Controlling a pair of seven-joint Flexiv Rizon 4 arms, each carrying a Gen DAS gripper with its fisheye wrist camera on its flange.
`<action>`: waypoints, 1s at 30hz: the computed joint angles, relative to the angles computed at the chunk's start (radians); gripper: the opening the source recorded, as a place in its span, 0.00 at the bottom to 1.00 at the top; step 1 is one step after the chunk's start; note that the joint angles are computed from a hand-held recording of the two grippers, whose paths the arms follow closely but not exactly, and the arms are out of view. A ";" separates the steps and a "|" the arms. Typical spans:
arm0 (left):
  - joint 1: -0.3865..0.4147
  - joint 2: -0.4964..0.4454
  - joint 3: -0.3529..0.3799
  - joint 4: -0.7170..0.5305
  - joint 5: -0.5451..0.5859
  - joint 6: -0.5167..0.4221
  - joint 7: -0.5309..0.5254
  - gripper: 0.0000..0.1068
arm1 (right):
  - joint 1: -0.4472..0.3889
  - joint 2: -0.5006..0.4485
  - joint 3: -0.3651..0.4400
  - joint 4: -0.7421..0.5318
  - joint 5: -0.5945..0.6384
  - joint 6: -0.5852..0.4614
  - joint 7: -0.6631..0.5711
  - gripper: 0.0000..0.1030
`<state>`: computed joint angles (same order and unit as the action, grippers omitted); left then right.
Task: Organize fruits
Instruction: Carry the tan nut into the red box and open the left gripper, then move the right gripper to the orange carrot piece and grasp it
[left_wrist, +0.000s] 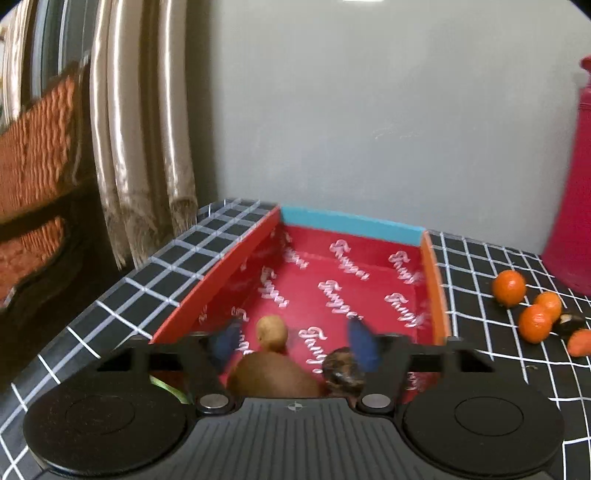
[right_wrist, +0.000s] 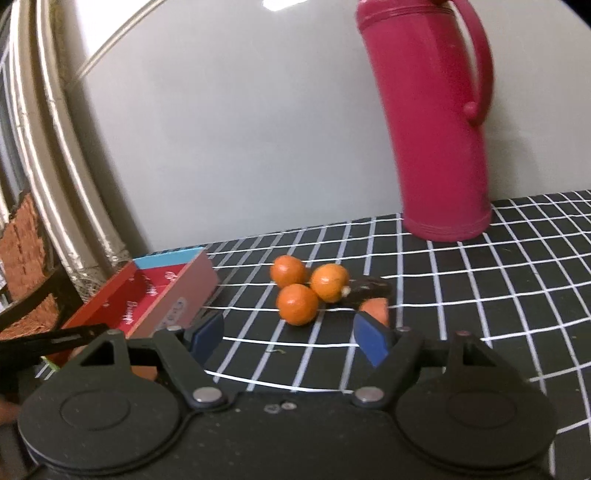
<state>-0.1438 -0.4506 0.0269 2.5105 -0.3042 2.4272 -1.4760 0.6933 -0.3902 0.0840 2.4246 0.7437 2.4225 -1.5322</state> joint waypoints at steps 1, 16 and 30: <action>-0.022 -0.002 0.007 0.007 -0.012 0.030 0.014 0.68 | 0.003 0.002 -0.007 -0.001 0.012 -0.007 -0.006 0.75; -0.037 0.033 -0.025 0.096 0.073 0.091 0.002 0.74 | 0.016 -0.006 -0.094 -0.045 0.107 -0.102 -0.063 0.59; -0.040 0.019 -0.007 0.126 0.031 0.158 0.035 0.81 | 0.118 -0.020 -0.232 -0.136 0.215 -0.236 -0.191 0.49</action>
<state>-0.1837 -0.4319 0.0203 2.6361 -0.2730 2.5851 -1.4411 0.8110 -0.4097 -0.1480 2.2888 0.9587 2.1867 -1.7235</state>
